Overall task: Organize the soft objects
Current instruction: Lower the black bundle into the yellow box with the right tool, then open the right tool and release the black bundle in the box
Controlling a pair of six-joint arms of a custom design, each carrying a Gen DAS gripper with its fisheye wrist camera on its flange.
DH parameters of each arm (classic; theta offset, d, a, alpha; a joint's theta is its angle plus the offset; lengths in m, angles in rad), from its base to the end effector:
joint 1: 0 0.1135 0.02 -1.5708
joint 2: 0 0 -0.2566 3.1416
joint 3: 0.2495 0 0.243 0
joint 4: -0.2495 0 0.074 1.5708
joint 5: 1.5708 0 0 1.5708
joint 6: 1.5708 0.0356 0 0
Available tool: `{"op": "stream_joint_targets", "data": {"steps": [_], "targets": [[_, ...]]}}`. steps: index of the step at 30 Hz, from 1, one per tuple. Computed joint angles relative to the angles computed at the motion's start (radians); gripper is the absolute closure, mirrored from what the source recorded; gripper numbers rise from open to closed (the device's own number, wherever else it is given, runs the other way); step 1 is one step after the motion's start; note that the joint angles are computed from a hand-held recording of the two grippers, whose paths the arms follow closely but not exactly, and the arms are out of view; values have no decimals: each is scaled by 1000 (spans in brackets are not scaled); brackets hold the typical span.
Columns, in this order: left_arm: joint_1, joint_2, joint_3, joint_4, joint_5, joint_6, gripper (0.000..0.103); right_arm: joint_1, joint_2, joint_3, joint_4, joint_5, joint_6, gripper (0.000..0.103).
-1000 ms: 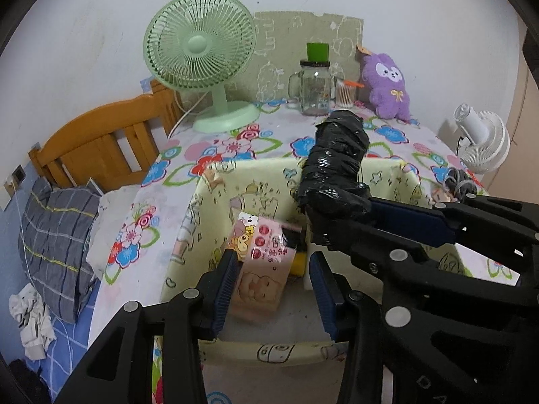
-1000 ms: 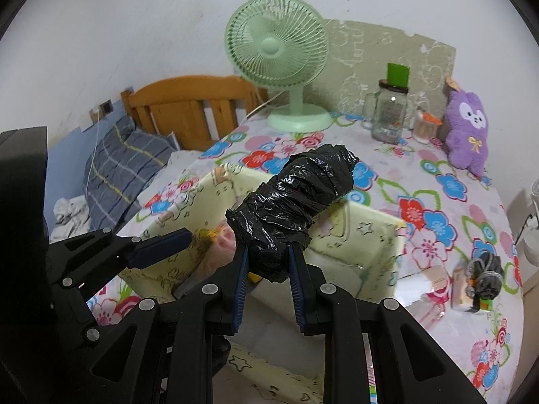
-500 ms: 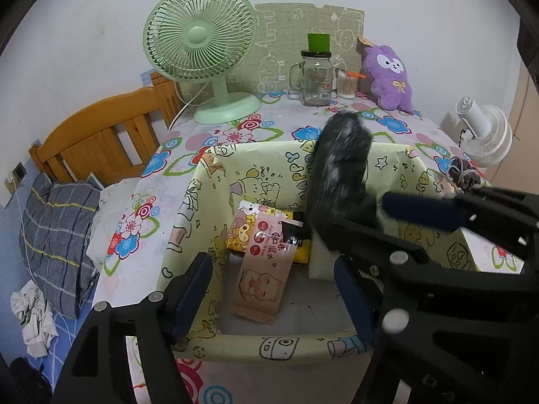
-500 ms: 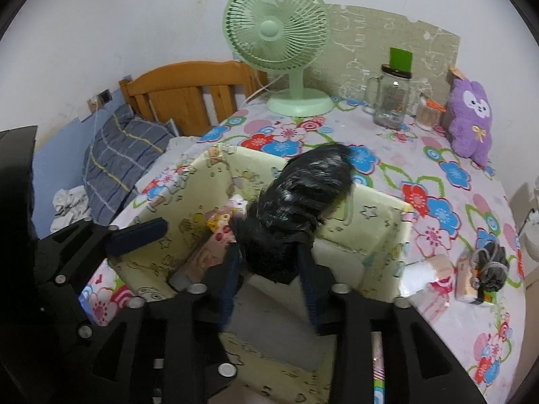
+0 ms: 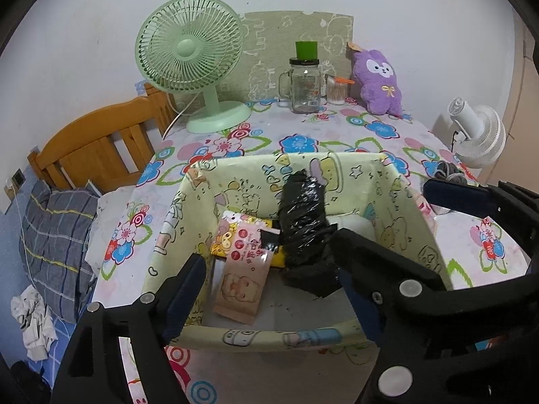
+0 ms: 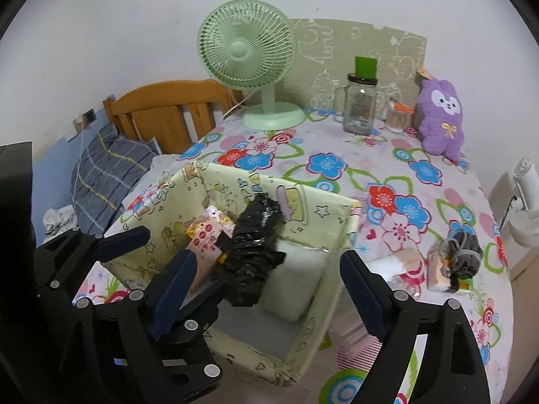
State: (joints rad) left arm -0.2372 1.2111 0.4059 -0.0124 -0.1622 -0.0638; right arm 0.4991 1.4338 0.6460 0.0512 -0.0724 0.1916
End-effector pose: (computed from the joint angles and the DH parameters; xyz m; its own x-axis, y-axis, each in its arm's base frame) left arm 0.2062 -0.0439 0.1459 -0.7156 0.1083 -0.6901 0.0791 0.9941 0.0740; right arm 0.2400 0.1337 0.1696 -0.6789 -0.1538 -0.7180 -0.4025 0.8957 0.1888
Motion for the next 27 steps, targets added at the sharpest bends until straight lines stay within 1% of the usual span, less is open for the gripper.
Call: {"op": "stream_joint_targets", "data": {"steps": [9, 15, 27], "targets": [[-83, -49, 15, -32, -46, -51, 17, -61, -96, -55, -15, -6, 5, 6], [-145, -78, 30, -60, -83, -83, 16, -97, -168, -86, -30, -10, -5, 4], [-291, -119, 68, -128, -197, -156, 16, -184, -323, -142, -77, -34, -38, 2]]}}
